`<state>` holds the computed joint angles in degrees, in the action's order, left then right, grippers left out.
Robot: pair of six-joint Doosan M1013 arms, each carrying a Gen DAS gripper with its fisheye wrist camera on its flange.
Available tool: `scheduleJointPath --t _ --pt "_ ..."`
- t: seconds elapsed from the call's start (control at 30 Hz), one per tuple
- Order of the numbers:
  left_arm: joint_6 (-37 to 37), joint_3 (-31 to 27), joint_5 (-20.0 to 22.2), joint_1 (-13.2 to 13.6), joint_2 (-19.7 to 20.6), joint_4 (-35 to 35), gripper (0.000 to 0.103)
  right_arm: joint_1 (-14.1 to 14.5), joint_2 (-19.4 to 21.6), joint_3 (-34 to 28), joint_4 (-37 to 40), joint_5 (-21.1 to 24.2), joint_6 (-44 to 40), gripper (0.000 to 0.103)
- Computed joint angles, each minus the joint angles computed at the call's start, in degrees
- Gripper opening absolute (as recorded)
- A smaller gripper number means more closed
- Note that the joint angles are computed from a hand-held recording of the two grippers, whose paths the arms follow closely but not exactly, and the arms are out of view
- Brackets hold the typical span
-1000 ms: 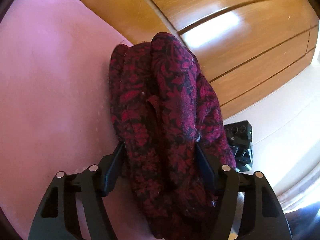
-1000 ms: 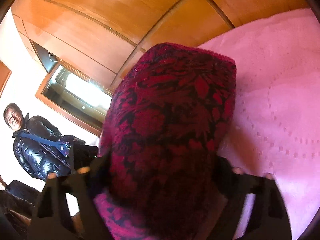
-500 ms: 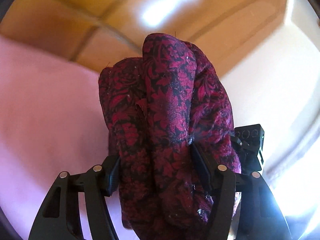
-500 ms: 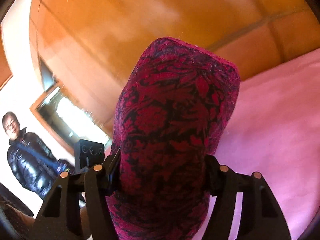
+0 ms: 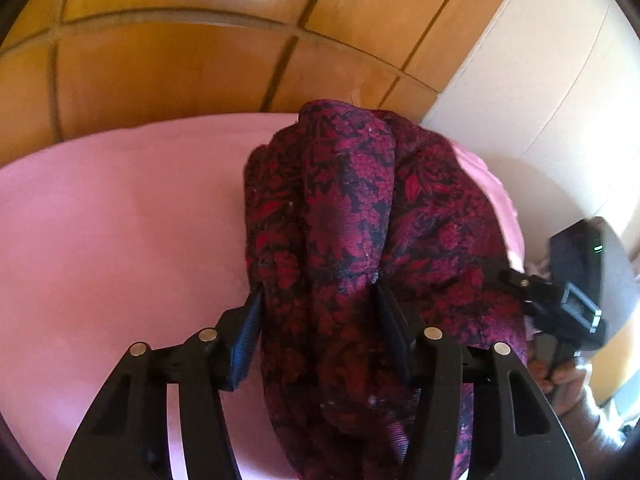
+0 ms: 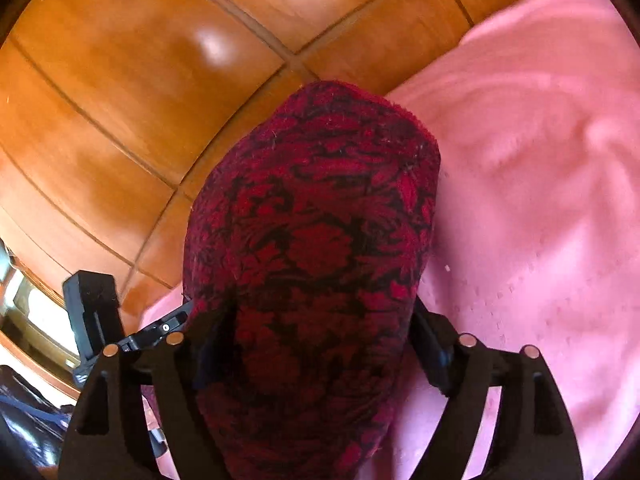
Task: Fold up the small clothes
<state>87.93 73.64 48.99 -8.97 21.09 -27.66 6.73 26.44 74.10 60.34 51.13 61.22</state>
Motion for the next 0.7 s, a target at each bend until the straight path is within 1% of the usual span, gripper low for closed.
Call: scheduleJointPath --t 0.03,0.07,0.13,0.17,0.23,0.27,0.3,0.33,0.37,0.4,0.47,0.5,0.6,0.67,0.7 --pt "-1.0 0.9 -1.2 -0.4 -0.8 2.0 0.054 0.2 -0.4 -0.2 -2.2 -1.3 0.2 0.080" --pt "-3.1 1.6 -2.1 -1.3 -1.6 5.2 0.053 0.8 -1.5 0.4 -4.5 -4.0 0.5 0.079" --pt "-5.1 3.4 -3.4 -1.9 -3.0 8.8 0.053 1.7 -3.9 1.8 -8.2 -10.8 -1.3 0.067" --pt "-6.3 4.0 -4.0 -2.3 -3.4 10.3 0.053 2.2 -4.9 2.2 -8.4 -12.7 -3.3 0.065" --pt "-10.6 4.2 -4.7 -3.2 -3.8 15.5 0.053 3.3 -5.6 1.7 -9.5 -14.4 -4.6 0.057" --pt "-12.1 4.2 -4.9 -3.5 -3.8 17.6 0.053 3.8 -5.2 0.3 -11.4 -13.2 -3.2 0.055" --pt "-12.6 4.2 -4.8 -3.6 -3.8 18.1 0.053 4.4 -4.1 -2.0 -14.1 -10.8 -0.2 0.052" --pt "-13.0 4.2 -4.5 -3.6 -3.7 18.3 0.053 5.0 -3.0 -4.1 -17.7 -9.6 3.3 0.053" --pt "-14.1 4.2 -4.3 -3.8 -3.7 19.2 0.053 6.2 -1.1 -7.2 -24.3 -7.2 8.0 0.053" --pt "-16.0 3.4 -4.1 -4.2 -2.9 20.5 0.053 7.1 0.0 -8.6 -28.8 -6.3 10.9 0.053" --pt "-16.8 4.1 -4.4 -3.8 -3.1 18.6 0.053 8.7 2.3 -11.2 -35.7 -4.7 16.4 0.053" --pt "-17.9 4.6 -5.2 -3.7 -3.4 18.6 0.054 9.7 2.7 -11.0 -40.0 -6.4 17.7 0.054" --pt "-20.8 5.3 -5.8 -4.2 -4.3 21.5 0.055 10.2 1.4 -9.6 -41.6 -8.5 18.2 0.055" --pt "-25.1 6.1 -6.8 -5.0 -5.5 26.0 0.064 9.5 -0.2 -7.1 -38.7 -10.5 15.8 0.060" --pt "-26.1 7.0 -7.3 -5.3 -6.5 27.4 0.067 9.6 -0.8 -6.2 -38.3 -11.5 15.7 0.064"
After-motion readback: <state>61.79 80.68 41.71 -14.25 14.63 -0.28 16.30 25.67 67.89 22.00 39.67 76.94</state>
